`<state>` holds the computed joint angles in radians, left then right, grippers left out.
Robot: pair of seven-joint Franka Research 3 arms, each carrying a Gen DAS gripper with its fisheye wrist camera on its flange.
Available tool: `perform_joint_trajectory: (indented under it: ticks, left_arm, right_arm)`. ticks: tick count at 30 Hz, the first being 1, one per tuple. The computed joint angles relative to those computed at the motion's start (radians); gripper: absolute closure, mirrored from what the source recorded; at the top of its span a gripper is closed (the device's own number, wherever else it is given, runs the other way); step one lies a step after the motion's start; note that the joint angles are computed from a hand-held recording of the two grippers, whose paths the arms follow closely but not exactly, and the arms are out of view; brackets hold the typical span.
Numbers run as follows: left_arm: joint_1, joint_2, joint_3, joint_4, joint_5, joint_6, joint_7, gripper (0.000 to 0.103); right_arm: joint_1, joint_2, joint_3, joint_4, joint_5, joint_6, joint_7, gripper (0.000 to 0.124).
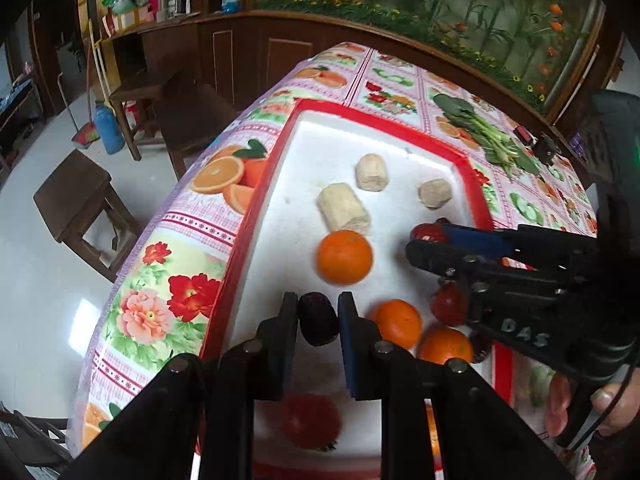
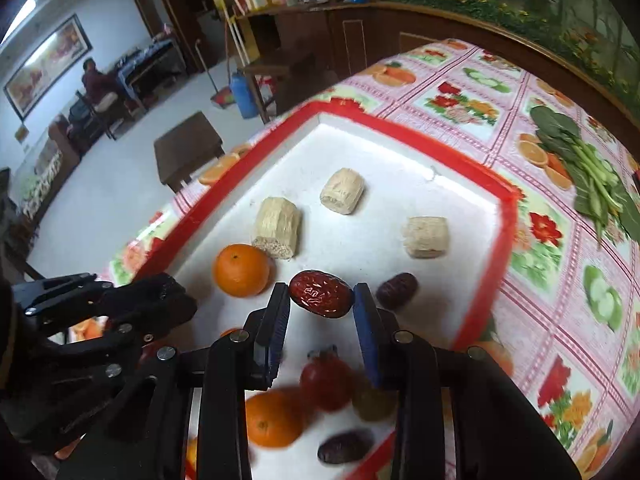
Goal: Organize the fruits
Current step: 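Carry both held dates over to the tray, then open both tools to drop the dates into the tray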
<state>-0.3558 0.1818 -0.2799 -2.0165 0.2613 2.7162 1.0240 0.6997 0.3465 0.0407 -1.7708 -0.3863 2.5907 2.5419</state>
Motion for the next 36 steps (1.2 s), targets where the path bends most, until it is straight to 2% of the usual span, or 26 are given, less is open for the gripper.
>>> perform_joint_trajectory:
  ticks: [6, 13, 15, 16, 17, 19, 21, 23, 25, 28, 33, 36]
  left_arm:
    - [0.014, 0.027, -0.010, 0.014, -0.046, -0.012, 0.053, 0.080]
    - [0.006, 0.038, 0.001, 0.034, -0.042, -0.043, 0.029, 0.079]
    - [0.007, 0.038, -0.001, 0.037, -0.045, -0.050, 0.031, 0.078]
    - [0.006, 0.037, -0.001, 0.037, -0.044, -0.054, 0.026, 0.073]
    - [0.005, 0.034, -0.001, 0.036, -0.046, -0.057, 0.022, 0.069]
    - [-0.002, 0.020, 0.005, 0.022, -0.029, -0.049, -0.013, 0.054]
    - [-0.008, 0.002, 0.008, 0.008, -0.015, -0.043, -0.045, 0.047]
    - [-0.014, -0.026, 0.011, -0.018, 0.009, -0.029, -0.088, 0.038]
    - [-0.024, -0.054, 0.018, -0.044, 0.061, -0.014, -0.152, 0.023]
    - [-0.032, -0.105, 0.018, -0.091, 0.135, 0.002, -0.250, 0.020]
    - [-0.036, -0.185, -0.002, -0.153, 0.252, -0.035, -0.408, 0.015]
    - [-0.032, -0.231, -0.020, -0.191, 0.297, -0.054, -0.476, 0.007]
  right_arm:
    - [-0.004, 0.045, 0.002, 0.044, 0.036, -0.035, -0.043, 0.092]
    - [0.015, 0.052, -0.010, 0.068, 0.012, -0.091, -0.054, 0.092]
    - [0.024, 0.033, -0.014, 0.052, -0.011, -0.093, -0.037, 0.086]
    - [0.031, 0.025, -0.017, 0.048, -0.030, -0.096, -0.023, 0.079]
    - [0.039, 0.012, -0.021, 0.040, -0.056, -0.104, -0.005, 0.076]
    - [0.043, -0.014, -0.016, 0.020, -0.090, -0.105, 0.017, 0.074]
    - [0.043, -0.044, -0.006, -0.004, -0.120, -0.111, 0.045, 0.069]
    - [0.046, -0.087, 0.002, -0.049, -0.163, -0.111, 0.100, 0.058]
    - [0.045, -0.131, 0.017, -0.093, -0.211, -0.119, 0.167, 0.053]
    - [0.035, -0.192, 0.052, -0.150, -0.264, -0.143, 0.245, 0.049]
    - [0.014, -0.256, 0.128, -0.217, -0.290, -0.203, 0.295, 0.048]
    - [0.010, -0.287, 0.166, -0.261, -0.279, -0.222, 0.306, 0.048]
